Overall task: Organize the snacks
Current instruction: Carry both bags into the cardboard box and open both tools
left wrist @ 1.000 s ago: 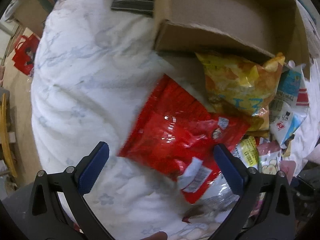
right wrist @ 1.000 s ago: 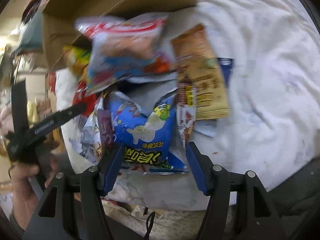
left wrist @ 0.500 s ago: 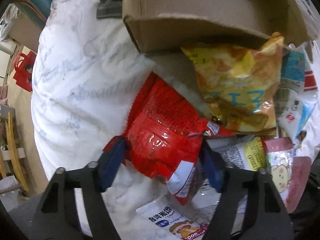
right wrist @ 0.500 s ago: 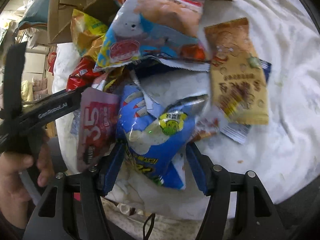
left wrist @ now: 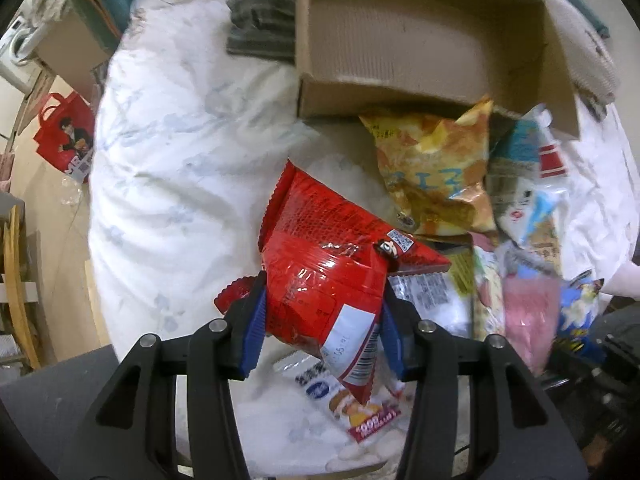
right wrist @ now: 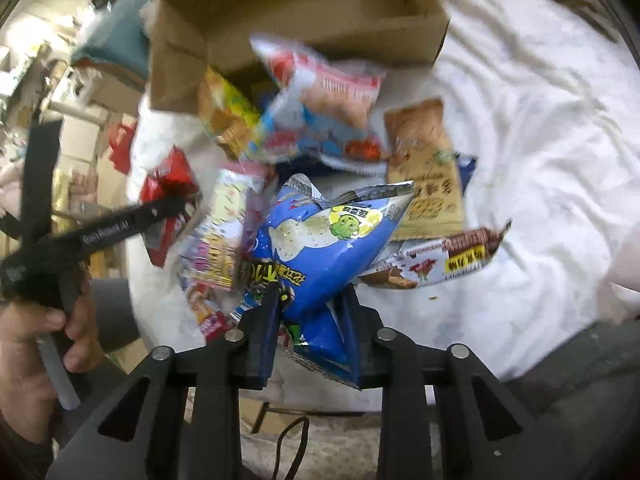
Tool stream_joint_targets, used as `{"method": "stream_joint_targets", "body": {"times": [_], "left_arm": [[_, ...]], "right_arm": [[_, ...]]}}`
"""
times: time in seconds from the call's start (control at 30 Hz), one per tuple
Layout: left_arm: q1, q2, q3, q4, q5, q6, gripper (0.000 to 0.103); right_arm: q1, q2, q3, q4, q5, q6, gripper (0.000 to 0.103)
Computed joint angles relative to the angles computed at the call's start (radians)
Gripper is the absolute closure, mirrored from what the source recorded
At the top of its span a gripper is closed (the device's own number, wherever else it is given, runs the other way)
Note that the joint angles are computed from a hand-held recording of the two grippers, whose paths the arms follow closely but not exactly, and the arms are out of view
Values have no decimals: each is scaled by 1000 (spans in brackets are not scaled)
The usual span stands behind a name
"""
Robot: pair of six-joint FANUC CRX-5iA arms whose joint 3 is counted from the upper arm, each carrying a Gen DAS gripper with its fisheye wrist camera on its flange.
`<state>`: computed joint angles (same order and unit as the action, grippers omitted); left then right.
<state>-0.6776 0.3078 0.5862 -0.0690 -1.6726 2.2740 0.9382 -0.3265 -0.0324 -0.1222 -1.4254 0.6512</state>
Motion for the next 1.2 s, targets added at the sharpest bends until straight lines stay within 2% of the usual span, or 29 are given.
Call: {"method": "stream_joint_targets", "body": {"times": [0.1, 0.17, 0.37, 0.5, 0.7, 0.97, 1.1, 1.2], "left_arm": [[-10, -41, -4, -32, 8, 30, 58], [-29, -42, 31, -59, 4, 46, 58], [-64, -38, 157, -149, -9, 57, 58], [-68, -20, 238, -177, -24, 43, 58], [-50, 61, 367, -187, -41, 7, 58], [-25, 203, 538, -186, -82, -66, 58], [-16, 253, 572, -188, -75, -102, 58], [9, 241, 502, -132, -12, -84, 58]], "right_arm": [[36, -43, 5, 70, 5, -52, 77], [28, -69, 19, 102, 12, -59, 78], [-21, -116, 40, 155, 154, 8, 80], [-62, -73, 85, 157, 189, 50, 83], [-121, 27, 125, 142, 260, 149, 87], [-241, 189, 224, 34, 271, 274, 89], [-285, 251, 261, -14, 265, 331, 90], [-309, 276, 261, -42, 280, 352, 90]]}}
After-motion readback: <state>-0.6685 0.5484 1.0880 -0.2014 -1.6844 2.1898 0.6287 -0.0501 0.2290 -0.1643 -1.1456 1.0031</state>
